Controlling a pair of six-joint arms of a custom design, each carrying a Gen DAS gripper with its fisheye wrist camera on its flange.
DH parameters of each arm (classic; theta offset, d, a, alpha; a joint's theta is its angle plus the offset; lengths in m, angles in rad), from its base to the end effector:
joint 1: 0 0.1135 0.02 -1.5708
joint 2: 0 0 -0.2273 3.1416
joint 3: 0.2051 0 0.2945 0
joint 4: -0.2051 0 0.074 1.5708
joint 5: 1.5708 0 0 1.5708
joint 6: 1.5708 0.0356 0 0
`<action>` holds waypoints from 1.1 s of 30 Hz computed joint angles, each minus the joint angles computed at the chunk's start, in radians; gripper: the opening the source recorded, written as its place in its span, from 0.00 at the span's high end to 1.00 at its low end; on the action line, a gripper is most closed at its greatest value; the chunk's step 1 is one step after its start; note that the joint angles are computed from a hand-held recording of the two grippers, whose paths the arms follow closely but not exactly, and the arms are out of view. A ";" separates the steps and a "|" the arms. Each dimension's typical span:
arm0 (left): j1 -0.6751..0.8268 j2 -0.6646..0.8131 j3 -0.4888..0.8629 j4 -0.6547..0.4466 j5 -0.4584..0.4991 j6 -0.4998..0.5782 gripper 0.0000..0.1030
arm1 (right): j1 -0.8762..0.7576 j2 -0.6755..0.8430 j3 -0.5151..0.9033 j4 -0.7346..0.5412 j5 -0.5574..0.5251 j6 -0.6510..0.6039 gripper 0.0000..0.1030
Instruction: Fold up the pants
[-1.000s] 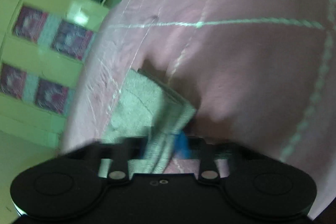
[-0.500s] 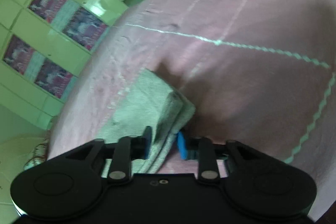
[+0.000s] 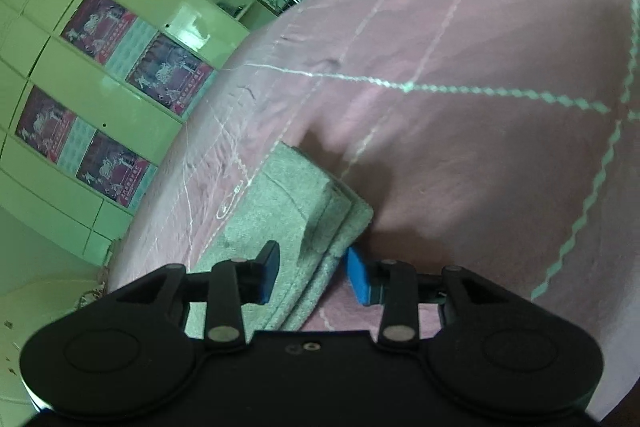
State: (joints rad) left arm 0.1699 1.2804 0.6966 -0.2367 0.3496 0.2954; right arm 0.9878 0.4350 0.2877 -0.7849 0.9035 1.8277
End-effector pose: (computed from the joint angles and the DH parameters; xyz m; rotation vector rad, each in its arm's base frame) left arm 0.2995 0.0390 0.1438 0.3079 2.3158 -0.1889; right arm 0.1142 0.1224 0.1492 1.1680 1.7865 0.5215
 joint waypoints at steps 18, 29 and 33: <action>-0.055 -0.030 -0.088 0.116 -0.093 -0.008 0.00 | -0.057 0.058 0.026 0.011 -0.060 -0.012 0.89; 0.447 0.287 0.301 0.022 0.268 0.082 0.00 | -0.003 0.484 0.403 0.165 0.017 -0.294 0.91; 0.624 0.574 0.649 -0.058 0.299 0.083 0.00 | 0.031 0.922 0.735 0.434 -0.035 -0.538 0.91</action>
State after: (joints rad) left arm 0.7938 1.8539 1.3460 -0.2951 0.6489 0.3785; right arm 1.0188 1.3566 1.0224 -0.3507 0.8681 1.2901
